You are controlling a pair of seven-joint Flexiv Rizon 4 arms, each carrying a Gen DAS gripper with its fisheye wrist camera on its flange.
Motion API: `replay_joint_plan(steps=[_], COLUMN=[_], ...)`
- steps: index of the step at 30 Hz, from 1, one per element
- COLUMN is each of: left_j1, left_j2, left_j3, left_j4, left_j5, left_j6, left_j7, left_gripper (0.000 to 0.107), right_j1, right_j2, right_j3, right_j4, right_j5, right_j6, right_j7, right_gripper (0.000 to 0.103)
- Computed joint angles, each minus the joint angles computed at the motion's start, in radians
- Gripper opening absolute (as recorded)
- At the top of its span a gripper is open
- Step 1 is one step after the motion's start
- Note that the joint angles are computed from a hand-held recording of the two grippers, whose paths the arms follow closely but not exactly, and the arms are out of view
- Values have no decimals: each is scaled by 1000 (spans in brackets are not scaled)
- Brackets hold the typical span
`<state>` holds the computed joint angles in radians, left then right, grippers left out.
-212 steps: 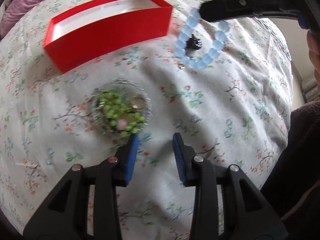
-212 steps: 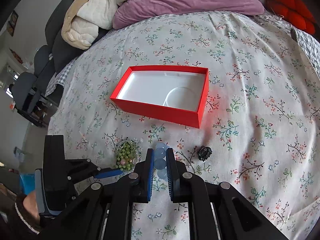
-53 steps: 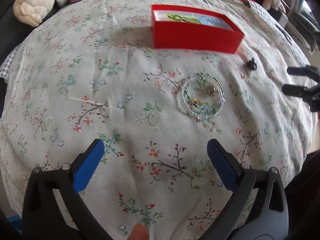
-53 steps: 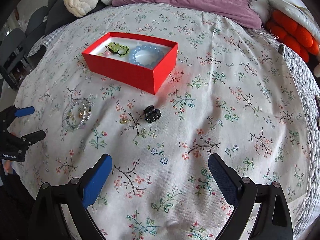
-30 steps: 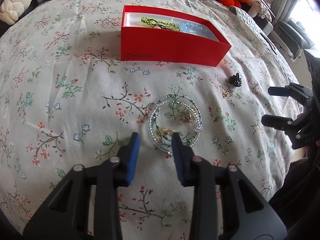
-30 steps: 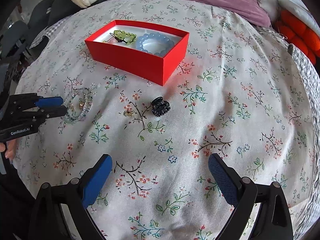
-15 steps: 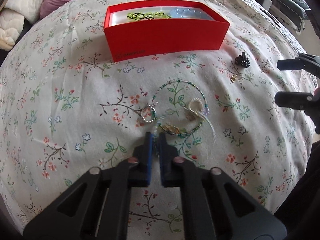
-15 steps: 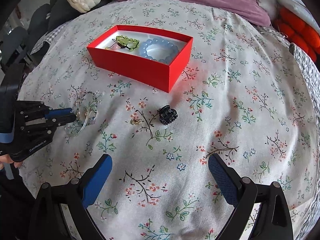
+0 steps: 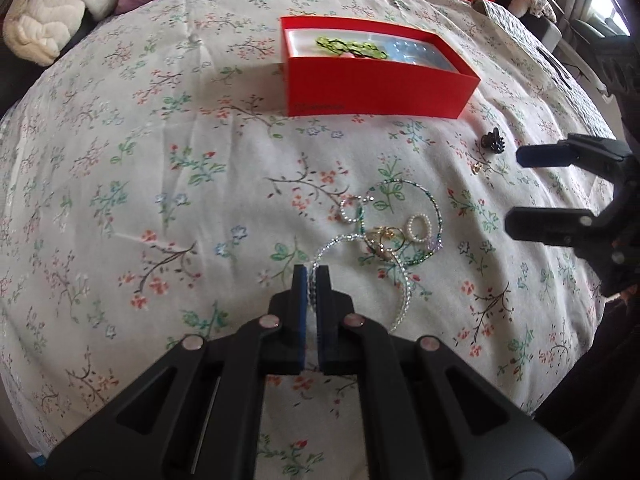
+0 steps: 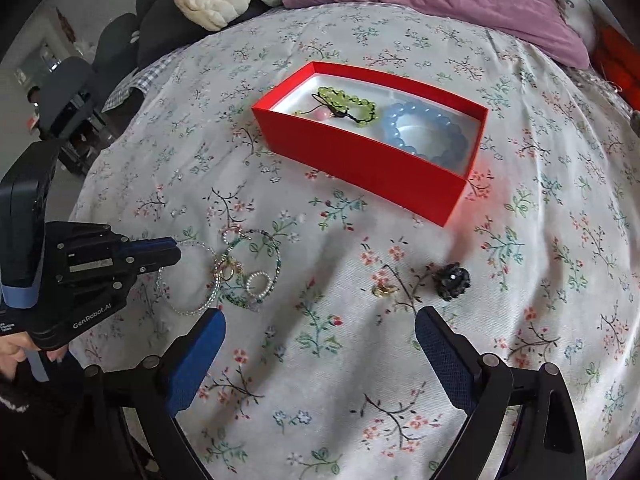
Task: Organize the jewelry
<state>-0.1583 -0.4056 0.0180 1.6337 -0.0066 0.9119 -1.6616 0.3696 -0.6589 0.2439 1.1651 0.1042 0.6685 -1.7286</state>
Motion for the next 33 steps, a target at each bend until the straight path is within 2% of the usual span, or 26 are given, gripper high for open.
replay_joint_plan(steps=[8,15,18,20,26,33], left_j1=[14,17,18,20,25,24], left_j2=[43,49,50,49,54,63], left_j3=[4,16,18,18,14,15], left_j4=[55,55,56,56,62,64], left_j5=[-9,17,25,30,30,33], left_j6=[34,-1,-16,-20,-10,7], left_j7=[0,-25,-33,-34,-33,-42], left_gripper=[5,5,5,5,5,5], right_j1=[17,66,89,96,95,72], right_j2=[-90,-133,-139,-140,-140,-99], right_j3=[18,-5,-18,-21,-10,20], right_j4=[-135,-172,-165,-159,-157,-116], right_j5=[53,15,-20,-39,-44,-12], right_j6=[-101,-99,-80,-70,-53,-14], right_j7=[41,53,49,43,24,-43], right_gripper=[60,38,26,13,5,4])
